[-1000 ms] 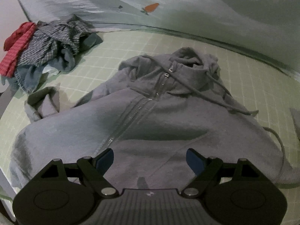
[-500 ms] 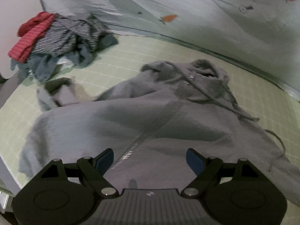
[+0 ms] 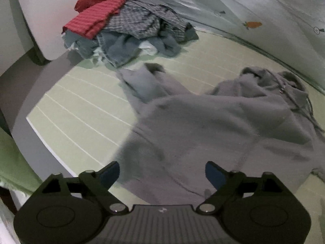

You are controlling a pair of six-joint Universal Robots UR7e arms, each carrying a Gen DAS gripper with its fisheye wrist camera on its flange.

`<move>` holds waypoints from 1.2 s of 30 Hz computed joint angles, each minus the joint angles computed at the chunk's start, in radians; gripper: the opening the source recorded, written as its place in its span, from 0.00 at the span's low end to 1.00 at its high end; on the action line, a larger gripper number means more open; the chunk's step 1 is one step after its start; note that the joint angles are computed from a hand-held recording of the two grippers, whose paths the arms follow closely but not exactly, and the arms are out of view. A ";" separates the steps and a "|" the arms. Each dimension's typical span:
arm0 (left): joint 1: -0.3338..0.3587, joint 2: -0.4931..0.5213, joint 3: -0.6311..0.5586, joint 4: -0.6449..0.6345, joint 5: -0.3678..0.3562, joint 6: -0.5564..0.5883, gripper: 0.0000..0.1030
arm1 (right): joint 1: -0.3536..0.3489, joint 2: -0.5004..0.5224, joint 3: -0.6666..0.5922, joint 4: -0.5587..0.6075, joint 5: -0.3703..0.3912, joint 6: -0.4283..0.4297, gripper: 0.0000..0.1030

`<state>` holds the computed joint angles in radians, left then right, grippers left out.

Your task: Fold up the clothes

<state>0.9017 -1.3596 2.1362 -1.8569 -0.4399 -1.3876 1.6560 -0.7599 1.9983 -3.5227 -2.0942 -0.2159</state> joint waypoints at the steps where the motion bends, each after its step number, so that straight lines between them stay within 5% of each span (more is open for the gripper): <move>1: 0.004 -0.023 0.012 -0.002 0.006 0.021 0.91 | 0.016 0.022 -0.002 0.013 0.015 0.021 1.00; 6: 0.054 -0.098 0.065 -0.131 0.016 0.237 0.91 | 0.095 0.138 -0.034 0.064 0.053 0.091 1.00; 15: 0.161 -0.110 0.075 -0.457 0.011 0.721 0.91 | 0.201 0.280 -0.156 0.059 -0.080 0.167 0.97; 19: 0.189 -0.074 0.052 -0.542 -0.009 0.825 0.91 | 0.202 0.283 -0.160 0.051 -0.109 0.156 0.72; 23: 0.201 -0.028 0.011 -0.560 -0.040 0.842 0.91 | 0.192 0.252 -0.128 0.045 -0.099 0.134 0.37; 26: 0.192 0.002 0.000 -0.589 -0.062 0.845 0.91 | 0.165 0.216 -0.083 0.027 -0.023 0.111 0.23; 31: 0.144 0.041 -0.002 -0.572 -0.053 0.765 0.91 | 0.134 0.155 -0.034 0.039 0.046 0.058 0.11; 36: 0.085 0.065 0.003 -0.472 -0.034 0.582 0.91 | 0.102 0.081 0.009 0.039 0.026 -0.002 0.07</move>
<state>0.9864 -1.2950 2.1389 -2.3284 -0.4743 -0.8058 1.7579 -0.6792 2.0074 -3.4836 -2.0681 -0.2182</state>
